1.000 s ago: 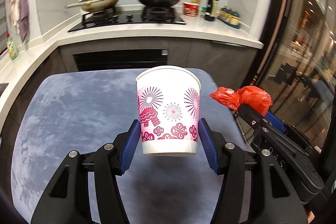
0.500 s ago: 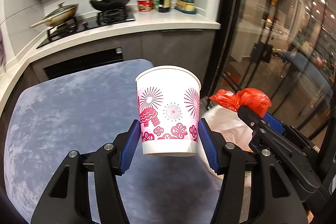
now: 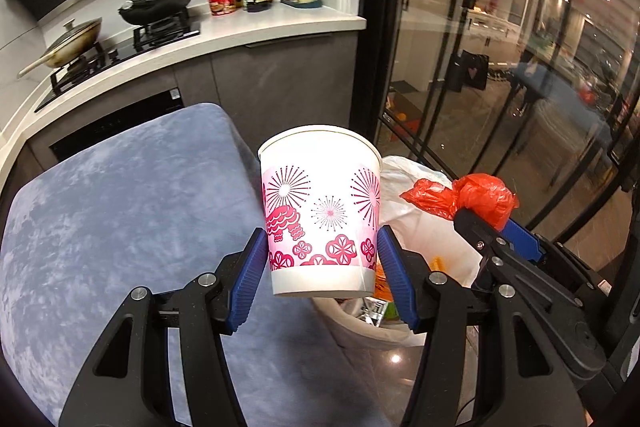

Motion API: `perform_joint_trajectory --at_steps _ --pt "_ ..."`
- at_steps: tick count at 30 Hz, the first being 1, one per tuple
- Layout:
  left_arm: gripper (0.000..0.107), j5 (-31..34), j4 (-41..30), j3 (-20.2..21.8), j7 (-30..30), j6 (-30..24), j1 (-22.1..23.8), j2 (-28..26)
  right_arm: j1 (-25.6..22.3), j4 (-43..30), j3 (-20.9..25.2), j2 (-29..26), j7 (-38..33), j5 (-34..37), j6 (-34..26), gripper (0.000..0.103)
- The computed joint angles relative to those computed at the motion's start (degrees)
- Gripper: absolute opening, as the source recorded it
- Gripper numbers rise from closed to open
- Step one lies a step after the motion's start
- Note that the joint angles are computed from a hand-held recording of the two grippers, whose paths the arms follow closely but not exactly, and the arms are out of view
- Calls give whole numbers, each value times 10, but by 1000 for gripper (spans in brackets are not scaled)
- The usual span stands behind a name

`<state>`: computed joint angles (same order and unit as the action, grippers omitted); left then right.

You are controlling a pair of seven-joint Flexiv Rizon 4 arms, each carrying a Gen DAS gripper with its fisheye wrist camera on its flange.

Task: Collect trash
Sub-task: 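Carry the paper cup and red bag with both grippers over the bin, then open the left gripper to drop the cup while the right gripper drops the bag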

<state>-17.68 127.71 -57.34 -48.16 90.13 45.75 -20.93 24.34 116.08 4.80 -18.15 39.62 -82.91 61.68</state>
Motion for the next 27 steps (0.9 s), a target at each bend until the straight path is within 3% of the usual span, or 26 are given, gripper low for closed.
perform_joint_trajectory --at_steps 14,27 --pt "54 -41 -5 70 28 -15 -88 10 -17 36 4 15 19 0 13 36" --pt "55 -99 -24 181 66 -34 -208 13 -22 42 1 8 24 9 24 36"
